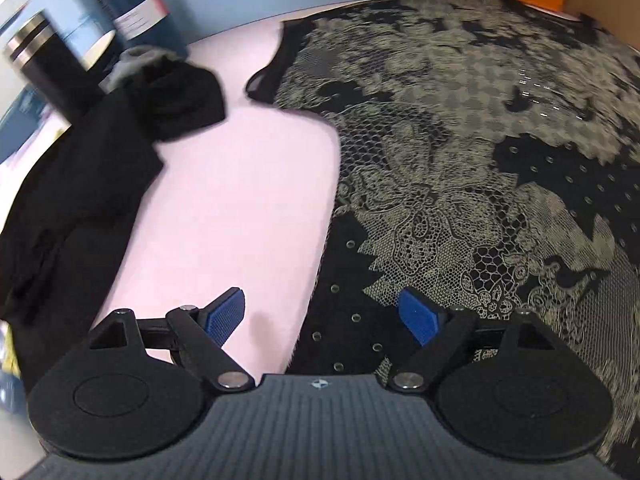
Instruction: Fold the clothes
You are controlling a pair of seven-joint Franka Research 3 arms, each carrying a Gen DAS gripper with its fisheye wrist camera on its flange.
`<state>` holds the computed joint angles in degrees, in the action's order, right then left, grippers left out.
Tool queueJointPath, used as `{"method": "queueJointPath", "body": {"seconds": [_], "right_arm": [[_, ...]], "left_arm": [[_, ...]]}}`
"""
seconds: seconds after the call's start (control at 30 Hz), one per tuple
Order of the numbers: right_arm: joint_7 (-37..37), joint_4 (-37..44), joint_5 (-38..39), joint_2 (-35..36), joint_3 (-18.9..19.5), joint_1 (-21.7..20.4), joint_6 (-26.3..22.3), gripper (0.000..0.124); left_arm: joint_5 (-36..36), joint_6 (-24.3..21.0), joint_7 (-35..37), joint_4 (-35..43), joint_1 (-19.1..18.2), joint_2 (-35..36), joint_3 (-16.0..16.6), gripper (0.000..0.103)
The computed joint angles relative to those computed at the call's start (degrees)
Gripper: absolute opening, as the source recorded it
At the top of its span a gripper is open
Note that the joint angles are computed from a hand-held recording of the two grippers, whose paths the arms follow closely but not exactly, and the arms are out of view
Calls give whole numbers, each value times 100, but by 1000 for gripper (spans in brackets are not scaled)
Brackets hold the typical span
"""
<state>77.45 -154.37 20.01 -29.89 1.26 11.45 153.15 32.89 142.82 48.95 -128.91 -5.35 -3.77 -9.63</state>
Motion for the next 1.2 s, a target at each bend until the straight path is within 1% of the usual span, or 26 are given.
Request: {"method": "queueJointPath", "body": {"seconds": [0.07,0.1,0.17,0.2,0.33,0.43,0.5,0.53,0.6,0.63,0.7,0.73,0.8,0.87,0.93,1.03,1.07,1.1,1.13,1.17,1.2], "right_arm": [[715,-240,-389,-300,494,-353,-53,92],[1006,-371,-528,-502,655,-430,-3,92],[1387,-614,-648,-890,775,-414,111,93],[1560,-721,-704,-1062,819,-416,141,95],[2114,-905,-982,-1371,907,-530,-20,96],[2470,-1114,-1084,-1488,891,-664,275,96],[2914,-1319,-1120,-1610,1026,-873,670,96],[3093,-1425,-1124,-1669,1048,-964,883,96],[3417,-1578,-1126,-1791,1087,-1145,1160,96],[3505,-1615,-1118,-1805,1041,-1196,1262,97],[3417,-1583,-1093,-1767,751,-1155,1277,97],[3333,-1515,-1074,-1734,599,-1137,1216,97],[3162,-1335,-978,-1638,296,-1101,1140,97],[2957,-1144,-777,-1487,-39,-1008,1302,97],[2748,-765,-547,-1132,-348,-948,1479,97],[2355,63,-222,-471,-761,-851,1653,97],[2166,355,-96,-233,-928,-746,1772,97],[1965,629,36,1,-1095,-616,1903,102],[1732,848,197,242,-1286,-424,2080,103],[1456,1047,401,485,-1544,-145,2276,103],[1145,1219,667,713,-1889,244,2458,103]], "left_arm": [[-53,171,235,-74,8,-33,32,84],[-98,230,321,-101,14,-44,43,84],[-220,298,488,-108,27,-44,61,84],[-278,330,563,-112,35,-43,70,84],[-356,424,787,-110,64,-30,76,84],[-206,357,816,-28,76,12,54,84],[13,356,752,29,76,14,30,84],[213,424,717,59,83,16,21,84],[876,575,500,217,129,81,10,84],[1223,646,380,307,148,120,12,84],[1770,663,207,645,185,324,52,84],[1923,682,182,812,200,438,96,84],[1841,662,332,1207,243,719,206,84],[1749,251,514,1829,243,1070,308,84],[1673,-202,692,2530,219,1465,422,84],[1704,-237,929,3384,233,1832,607,84],[1623,-203,1033,3636,255,1942,645,84],[1425,-248,1101,3767,272,2034,653,84],[1208,-310,1160,3879,288,2124,654,89],[993,-377,1217,3996,305,2216,655,90],[780,-449,1273,4119,323,2310,655,90]]}}
